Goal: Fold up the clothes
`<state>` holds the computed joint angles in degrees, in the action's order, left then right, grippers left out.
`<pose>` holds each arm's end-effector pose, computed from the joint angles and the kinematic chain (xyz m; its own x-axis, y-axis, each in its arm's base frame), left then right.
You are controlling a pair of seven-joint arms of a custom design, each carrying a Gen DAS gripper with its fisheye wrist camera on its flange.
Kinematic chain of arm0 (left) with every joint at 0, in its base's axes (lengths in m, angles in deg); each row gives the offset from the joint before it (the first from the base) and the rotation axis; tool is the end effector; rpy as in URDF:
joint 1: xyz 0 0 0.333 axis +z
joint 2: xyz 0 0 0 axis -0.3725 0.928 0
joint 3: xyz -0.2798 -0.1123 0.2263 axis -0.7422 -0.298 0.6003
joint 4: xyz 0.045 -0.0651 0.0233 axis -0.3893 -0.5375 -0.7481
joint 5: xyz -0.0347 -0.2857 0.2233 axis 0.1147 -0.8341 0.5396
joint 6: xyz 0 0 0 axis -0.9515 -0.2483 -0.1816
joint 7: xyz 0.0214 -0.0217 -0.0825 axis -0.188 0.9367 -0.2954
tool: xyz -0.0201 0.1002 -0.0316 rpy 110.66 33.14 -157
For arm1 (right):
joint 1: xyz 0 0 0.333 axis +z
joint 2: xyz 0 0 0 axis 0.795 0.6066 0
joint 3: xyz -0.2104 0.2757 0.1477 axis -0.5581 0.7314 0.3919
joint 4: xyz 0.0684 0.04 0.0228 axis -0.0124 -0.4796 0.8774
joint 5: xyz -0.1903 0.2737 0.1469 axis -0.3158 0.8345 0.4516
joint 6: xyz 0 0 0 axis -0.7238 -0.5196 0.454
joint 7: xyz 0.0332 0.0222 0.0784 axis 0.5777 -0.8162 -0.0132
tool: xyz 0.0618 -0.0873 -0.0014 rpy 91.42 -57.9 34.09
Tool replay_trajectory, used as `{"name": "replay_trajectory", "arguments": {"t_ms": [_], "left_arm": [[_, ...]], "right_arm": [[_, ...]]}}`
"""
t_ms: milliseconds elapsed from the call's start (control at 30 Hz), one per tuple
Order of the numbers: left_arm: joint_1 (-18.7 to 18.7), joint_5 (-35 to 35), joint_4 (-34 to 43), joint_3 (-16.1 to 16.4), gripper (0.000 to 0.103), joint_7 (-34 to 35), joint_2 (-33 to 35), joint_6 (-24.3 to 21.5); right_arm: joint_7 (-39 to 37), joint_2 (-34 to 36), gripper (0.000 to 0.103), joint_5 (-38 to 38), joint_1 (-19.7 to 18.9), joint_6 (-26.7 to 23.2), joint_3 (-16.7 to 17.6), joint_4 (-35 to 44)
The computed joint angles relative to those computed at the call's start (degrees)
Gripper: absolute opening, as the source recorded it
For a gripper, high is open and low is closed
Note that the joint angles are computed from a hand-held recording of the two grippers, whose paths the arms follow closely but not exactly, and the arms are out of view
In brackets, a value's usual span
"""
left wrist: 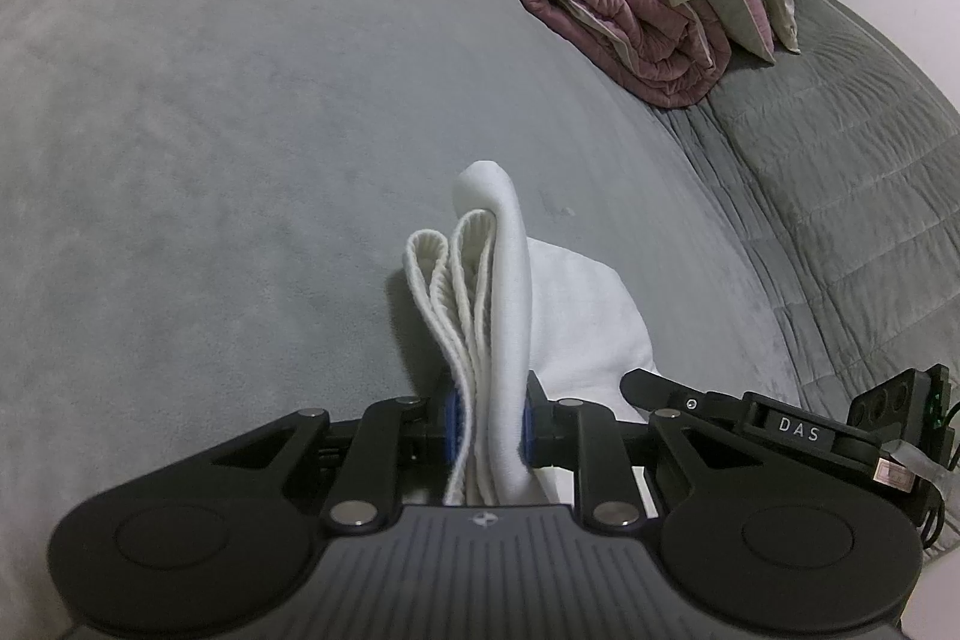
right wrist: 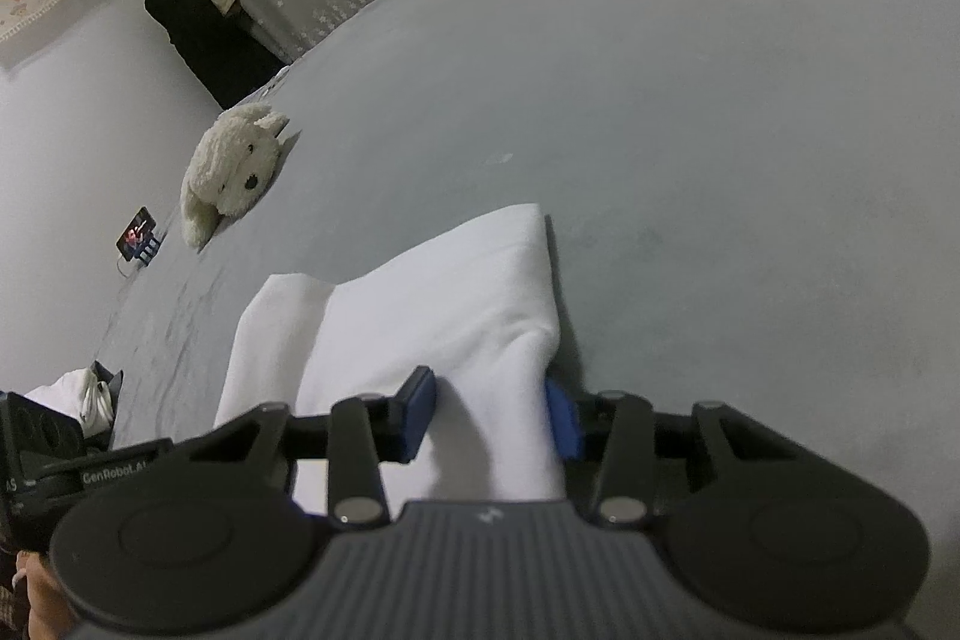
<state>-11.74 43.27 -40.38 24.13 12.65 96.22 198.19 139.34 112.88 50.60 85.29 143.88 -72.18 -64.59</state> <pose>0.6701 -0.2797 0.3898 -0.1250 -0.7408 0.6600 -0.8434 -0.2711 -0.4639 0.6750 0.4331 0.3860 -0.0300 -0.8456 -0.5329 -0.7876 0.3483 -0.5083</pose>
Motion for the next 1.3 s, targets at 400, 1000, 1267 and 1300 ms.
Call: {"name": "replay_trajectory", "arguments": {"t_ms": [400,1000,1267,1300], "left_arm": [[0.54,-0.12,0.28,-0.44,0.021,0.72,0.13,-0.8],[-0.26,-0.34,-0.25,0.69,0.021,1.16,-0.57,-0.21],[-0.33,-0.43,-0.23,0.82,0.021,1.46,-0.81,-0.62],[-0.53,-0.5,-0.23,1.05,0.021,1.4,-0.92,-0.56]], "right_arm": [[1.01,-0.16,0.028,1.01,-0.76,1.4,1.17,-0.95],[5.13,0.7,0.027,-4.0,5.19,0.0,-6.87,0.68],[6.39,0.99,0.019,-7.81,7.83,-2.6,-10.4,2.25],[6.73,1.08,0.019,-8.5,8.24,-3.08,-10.94,2.6]]}}
